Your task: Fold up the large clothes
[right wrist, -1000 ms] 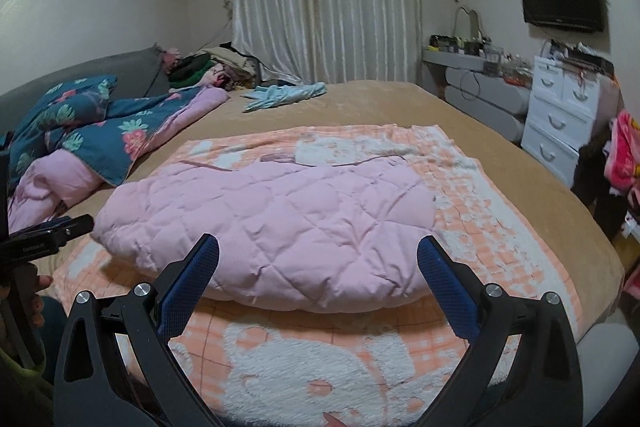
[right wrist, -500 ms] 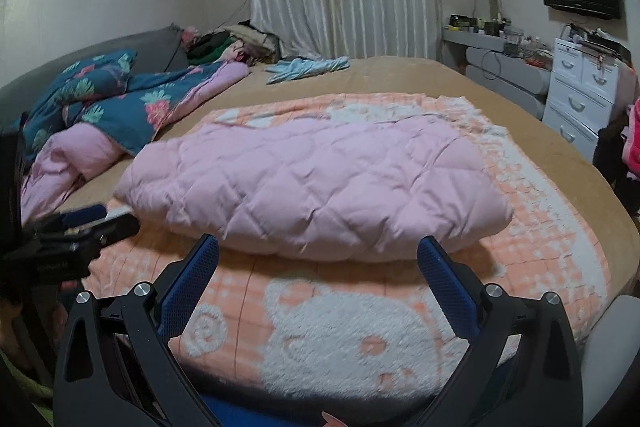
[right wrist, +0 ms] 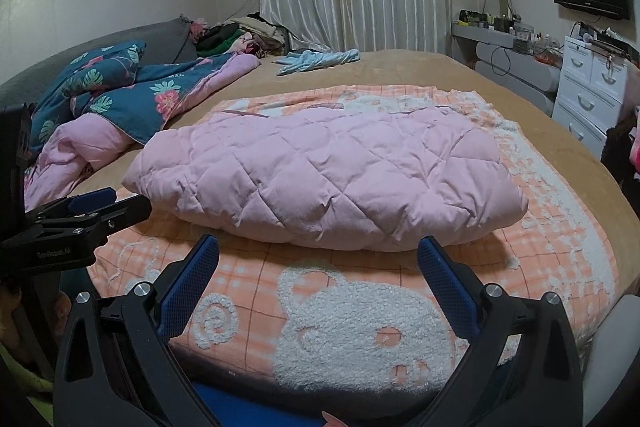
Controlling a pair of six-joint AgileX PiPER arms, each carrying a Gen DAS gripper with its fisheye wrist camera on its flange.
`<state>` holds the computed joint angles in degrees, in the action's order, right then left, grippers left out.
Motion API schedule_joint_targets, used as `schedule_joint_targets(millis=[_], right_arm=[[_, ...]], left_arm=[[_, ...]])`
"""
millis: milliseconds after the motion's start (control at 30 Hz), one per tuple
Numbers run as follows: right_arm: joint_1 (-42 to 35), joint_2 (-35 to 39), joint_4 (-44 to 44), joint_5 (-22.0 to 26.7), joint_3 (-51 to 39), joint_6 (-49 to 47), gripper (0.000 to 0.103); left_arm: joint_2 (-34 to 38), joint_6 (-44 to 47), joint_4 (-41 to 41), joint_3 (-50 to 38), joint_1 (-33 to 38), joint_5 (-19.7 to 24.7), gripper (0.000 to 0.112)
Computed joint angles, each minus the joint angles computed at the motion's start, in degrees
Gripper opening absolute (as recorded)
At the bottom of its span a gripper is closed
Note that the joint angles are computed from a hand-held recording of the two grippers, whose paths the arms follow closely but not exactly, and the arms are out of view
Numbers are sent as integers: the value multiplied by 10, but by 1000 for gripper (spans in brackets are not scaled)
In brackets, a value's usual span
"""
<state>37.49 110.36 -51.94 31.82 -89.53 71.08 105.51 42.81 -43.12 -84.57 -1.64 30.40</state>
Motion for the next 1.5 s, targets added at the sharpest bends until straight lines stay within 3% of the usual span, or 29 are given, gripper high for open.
schedule_joint_targets(millis=[1500], right_arm=[[-5,2,4,-5,-8,-10,99]], left_arm=[[-6,-44,49,1,-1,-9,94]])
